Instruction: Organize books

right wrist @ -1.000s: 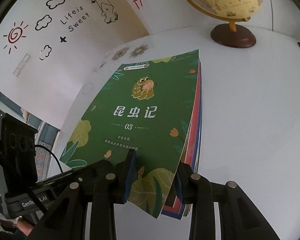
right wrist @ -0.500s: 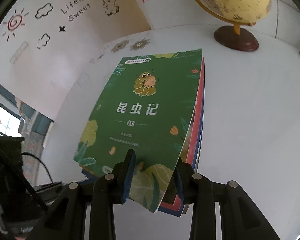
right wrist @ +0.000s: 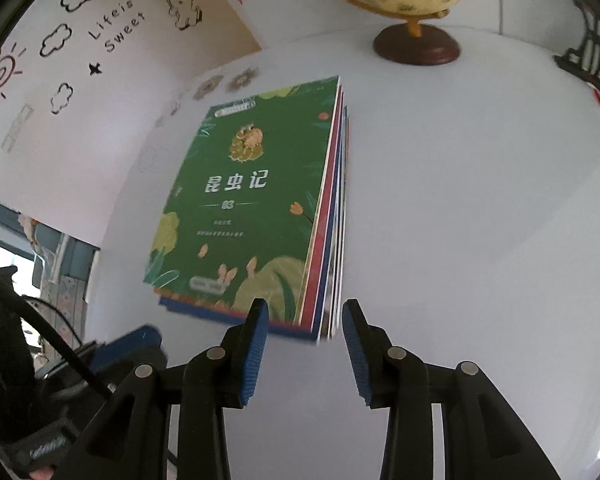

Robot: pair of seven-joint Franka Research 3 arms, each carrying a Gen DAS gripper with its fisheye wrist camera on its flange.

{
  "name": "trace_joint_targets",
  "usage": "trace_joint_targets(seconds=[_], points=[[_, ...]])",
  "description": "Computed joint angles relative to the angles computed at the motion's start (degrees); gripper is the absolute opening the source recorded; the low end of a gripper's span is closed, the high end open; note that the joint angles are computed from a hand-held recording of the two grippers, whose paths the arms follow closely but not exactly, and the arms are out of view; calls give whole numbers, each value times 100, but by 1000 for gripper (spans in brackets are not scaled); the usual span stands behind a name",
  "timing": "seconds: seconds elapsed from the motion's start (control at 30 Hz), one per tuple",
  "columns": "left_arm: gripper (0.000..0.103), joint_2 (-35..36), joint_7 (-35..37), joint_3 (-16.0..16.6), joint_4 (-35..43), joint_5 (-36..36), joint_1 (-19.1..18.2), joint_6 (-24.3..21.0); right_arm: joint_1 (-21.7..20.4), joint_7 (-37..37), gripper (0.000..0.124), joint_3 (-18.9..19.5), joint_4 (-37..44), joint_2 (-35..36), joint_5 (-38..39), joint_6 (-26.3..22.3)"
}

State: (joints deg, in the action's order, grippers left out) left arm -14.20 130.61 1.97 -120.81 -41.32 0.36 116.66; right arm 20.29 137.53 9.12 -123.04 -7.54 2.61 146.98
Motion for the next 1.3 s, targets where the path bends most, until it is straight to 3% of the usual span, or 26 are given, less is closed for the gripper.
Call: trace_joint_targets(seconds=[0.07,0.17,0.23,0.43,0.5,0.53,0.67,0.77,0.83,0.87,0.97,1.3], points=[[26,-344,70,-157,-196,153,-85,419,-18,208,38,78,-44,-219,-206,-115],[26,-905,47,-324,-533,418,-301,1229,-146,1040,41,339,217,-380,-980,-888],[26,-1072,-339,-458,-596,749,-346,1551,-109,1107,41,386,288,-551,-1209,-1171],[28,-1548,-1438,-409,-677,1084,-582,1634,-233,1339,51,752,309,-1343,-2284,-1972],[31,-1758,-2134,-734,-718,1767,-360,1797,-330,1487,54,963,261,-1637,-2657,-2157],[31,-1807,-2256,-743,-707,1898,-384,1776,-373,1509,54,1073,283,-1752,-2829,-2314],[37,-2135,-2635,-565,-814,2039,-622,1727,-455,1649,56,1344,429,-1933,-3090,-2938],[43,-2363,-2842,-533,-978,2350,-734,1821,-390,1797,56,1267,207,-2235,-2880,-2740],[65,-2494,-2973,-494,-1050,2524,-837,1837,-454,1850,56,1335,165,-2371,-2901,-2720],[68,-2582,-3096,-482,-1142,2589,-858,1961,-492,1843,56,1372,172,-2408,-2914,-2748],[69,-2633,-3150,-206,-1134,2587,-1189,1918,-576,1851,57,1453,179,-2467,-2929,-2806],[69,-2814,-3535,-135,-1311,3016,-1440,2038,-724,1807,57,1526,16,-2707,-2738,-2774]])
